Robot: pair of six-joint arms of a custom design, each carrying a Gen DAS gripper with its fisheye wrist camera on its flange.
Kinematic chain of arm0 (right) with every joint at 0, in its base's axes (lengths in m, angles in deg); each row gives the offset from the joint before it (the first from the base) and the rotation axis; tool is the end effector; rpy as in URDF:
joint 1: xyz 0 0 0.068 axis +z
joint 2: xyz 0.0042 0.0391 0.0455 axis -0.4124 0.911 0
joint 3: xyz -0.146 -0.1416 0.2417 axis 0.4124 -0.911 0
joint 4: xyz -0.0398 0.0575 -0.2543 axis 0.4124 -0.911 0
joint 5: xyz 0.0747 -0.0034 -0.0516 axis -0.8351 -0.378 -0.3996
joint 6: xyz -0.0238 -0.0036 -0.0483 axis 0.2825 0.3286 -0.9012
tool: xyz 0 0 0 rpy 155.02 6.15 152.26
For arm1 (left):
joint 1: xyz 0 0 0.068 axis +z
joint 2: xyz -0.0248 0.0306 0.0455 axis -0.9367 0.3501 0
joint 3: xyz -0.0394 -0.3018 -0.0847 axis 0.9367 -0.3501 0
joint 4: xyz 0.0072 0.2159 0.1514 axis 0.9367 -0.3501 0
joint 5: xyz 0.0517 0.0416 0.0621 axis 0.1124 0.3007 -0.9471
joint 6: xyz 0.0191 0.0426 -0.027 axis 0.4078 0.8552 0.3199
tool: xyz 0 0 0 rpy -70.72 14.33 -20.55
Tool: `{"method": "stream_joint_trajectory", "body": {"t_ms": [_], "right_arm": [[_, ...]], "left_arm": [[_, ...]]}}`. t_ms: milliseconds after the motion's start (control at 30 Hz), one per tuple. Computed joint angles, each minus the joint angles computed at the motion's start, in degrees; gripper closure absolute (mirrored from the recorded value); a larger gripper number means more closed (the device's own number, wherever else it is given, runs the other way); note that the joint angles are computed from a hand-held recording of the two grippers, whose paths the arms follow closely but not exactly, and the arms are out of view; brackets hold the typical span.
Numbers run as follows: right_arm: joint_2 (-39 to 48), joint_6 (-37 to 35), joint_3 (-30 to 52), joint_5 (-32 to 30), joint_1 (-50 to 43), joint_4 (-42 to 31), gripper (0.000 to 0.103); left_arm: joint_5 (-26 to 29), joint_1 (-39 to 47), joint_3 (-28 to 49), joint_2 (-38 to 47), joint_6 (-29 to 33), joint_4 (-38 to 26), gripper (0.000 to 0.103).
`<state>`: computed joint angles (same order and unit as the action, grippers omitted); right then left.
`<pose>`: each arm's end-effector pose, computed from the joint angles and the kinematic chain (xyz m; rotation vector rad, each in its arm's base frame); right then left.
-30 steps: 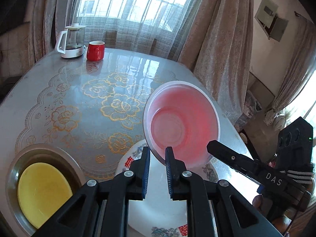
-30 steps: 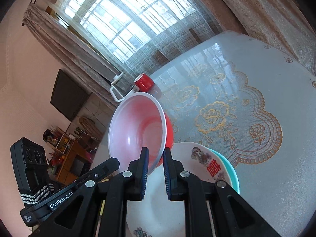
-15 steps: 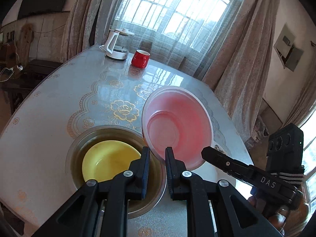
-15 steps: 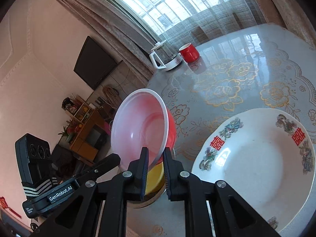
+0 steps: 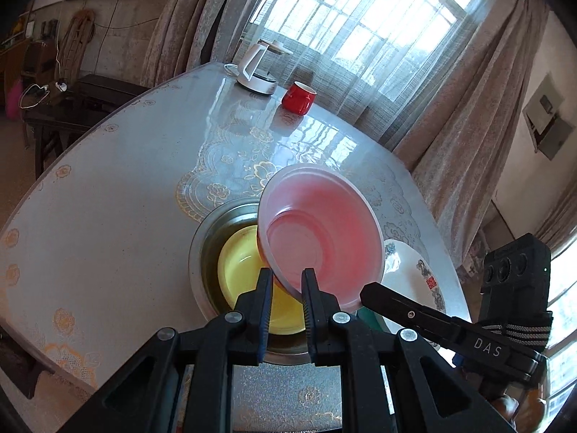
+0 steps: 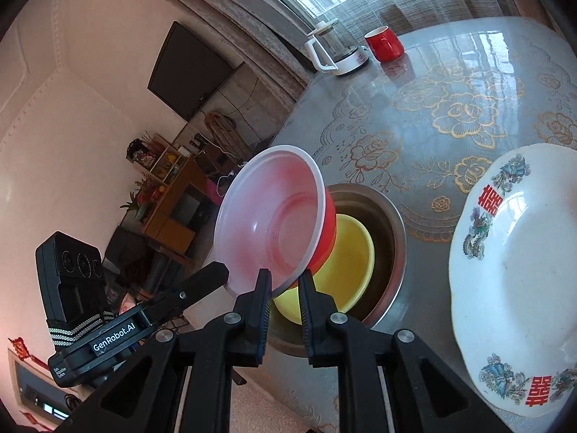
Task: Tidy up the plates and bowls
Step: 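Lower the red bowl into the yellow bowl with the left gripper, then open the left gripper and shift it onto the steel bowl rim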
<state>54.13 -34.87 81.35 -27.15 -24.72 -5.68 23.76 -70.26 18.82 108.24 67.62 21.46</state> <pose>0.2812 0.0200 0.1062 0.0468 2.3282 0.9247 0.2542 -0.0202 0.1387 0.0565 2.4014 -0.6795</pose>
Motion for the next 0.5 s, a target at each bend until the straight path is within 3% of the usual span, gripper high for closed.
{"method": "stream_joint_trajectory", "body": {"t_ms": [500], "right_arm": [[8.4,-0.5,4.1,-0.7,0.2,-3.8,0.079]], "left_arm": [[-2.1,-0.4,0.8,9.4,-0.4,2.9,0.088]]}}
